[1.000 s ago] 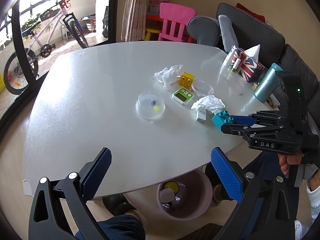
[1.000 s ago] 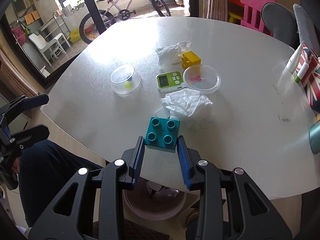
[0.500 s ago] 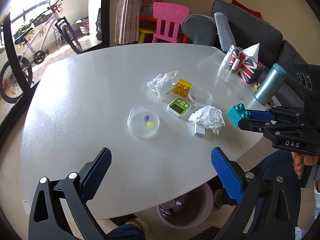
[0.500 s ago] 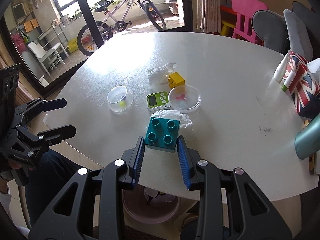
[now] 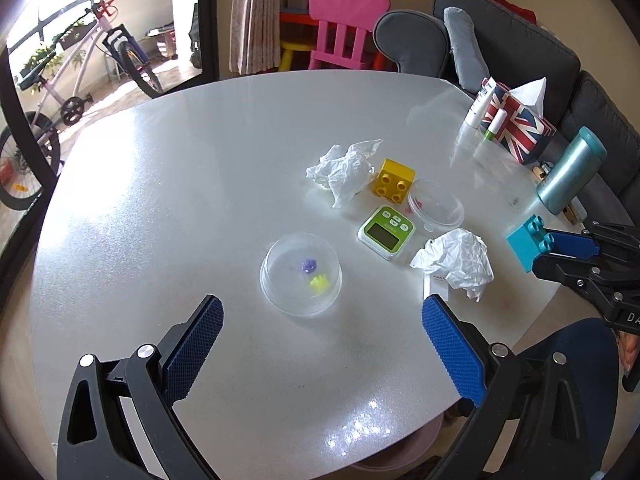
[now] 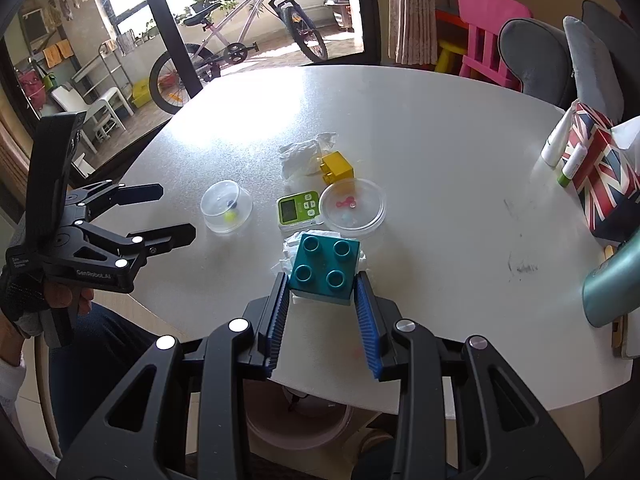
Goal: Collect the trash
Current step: 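Lift the teal block with the right gripper while the left grasps the clear plastic container, then drop the teal block into the pink bin with the right gripper while the left lifts the container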
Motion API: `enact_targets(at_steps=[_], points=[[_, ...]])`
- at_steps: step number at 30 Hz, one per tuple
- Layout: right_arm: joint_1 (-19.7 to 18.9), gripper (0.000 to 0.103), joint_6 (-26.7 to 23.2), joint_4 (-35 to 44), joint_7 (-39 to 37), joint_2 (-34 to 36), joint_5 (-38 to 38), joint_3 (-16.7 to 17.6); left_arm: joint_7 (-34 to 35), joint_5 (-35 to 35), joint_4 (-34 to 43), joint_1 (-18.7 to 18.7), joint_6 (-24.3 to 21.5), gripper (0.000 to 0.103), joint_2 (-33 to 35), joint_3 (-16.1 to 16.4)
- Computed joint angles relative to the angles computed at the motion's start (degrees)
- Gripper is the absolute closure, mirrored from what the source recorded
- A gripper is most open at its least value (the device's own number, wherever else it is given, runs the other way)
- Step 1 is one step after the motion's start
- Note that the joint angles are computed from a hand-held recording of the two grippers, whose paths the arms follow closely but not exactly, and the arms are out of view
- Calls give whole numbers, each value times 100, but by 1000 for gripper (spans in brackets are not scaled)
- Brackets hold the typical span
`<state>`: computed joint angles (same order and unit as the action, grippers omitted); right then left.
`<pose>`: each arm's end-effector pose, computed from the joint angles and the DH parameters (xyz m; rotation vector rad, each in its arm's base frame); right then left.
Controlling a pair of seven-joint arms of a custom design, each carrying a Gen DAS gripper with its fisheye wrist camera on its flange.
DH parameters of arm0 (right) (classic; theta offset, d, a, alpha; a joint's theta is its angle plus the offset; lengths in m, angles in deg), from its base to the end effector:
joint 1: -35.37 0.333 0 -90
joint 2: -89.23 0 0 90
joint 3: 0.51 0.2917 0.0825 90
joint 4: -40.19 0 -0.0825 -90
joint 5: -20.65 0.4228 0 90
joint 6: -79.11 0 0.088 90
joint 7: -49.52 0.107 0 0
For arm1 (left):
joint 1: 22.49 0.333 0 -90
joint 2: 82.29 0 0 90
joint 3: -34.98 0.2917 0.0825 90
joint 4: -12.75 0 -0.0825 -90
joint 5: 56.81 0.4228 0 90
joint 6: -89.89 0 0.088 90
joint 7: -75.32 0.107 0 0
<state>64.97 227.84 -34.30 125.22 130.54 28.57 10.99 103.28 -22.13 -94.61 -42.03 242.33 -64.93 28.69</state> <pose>0.6335 0.4932 0.3533 -2.3323 0.9720 -0.1562 0.6114 -0.3093 0.3575 -2.0586 1.7299 -0.6451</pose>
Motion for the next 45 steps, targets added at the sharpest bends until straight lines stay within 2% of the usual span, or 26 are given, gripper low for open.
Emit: enact_targets(at_steps=[9,10,12,14,21,29,45], points=[[-23,70,-63,124,42,108,11,-29,379,-355,502,53,-259,8,515,59],[-29,70,-70,140,38,120,16,-25,422,-401,523,62,-248,11,552,59],[-40,70,-89,171,22,142,28,-15,522,-512,577,77,-267,26,627,57],[-45,70,-102,200,15,158,43,-10,632,-643,621,95,-287,48,684,44],[-51,70,-60,182,-12,146,56,-9,506,-508,377,8,-91,50,495,171],[-105,70,54,-40,-131,-10,130,59,217,-216,26,-32,-49,50,71,139],[-376,70,561,-1599,-857,-1209,578,369,-637,524,-871,-68,-70,50,-1015,-398]])
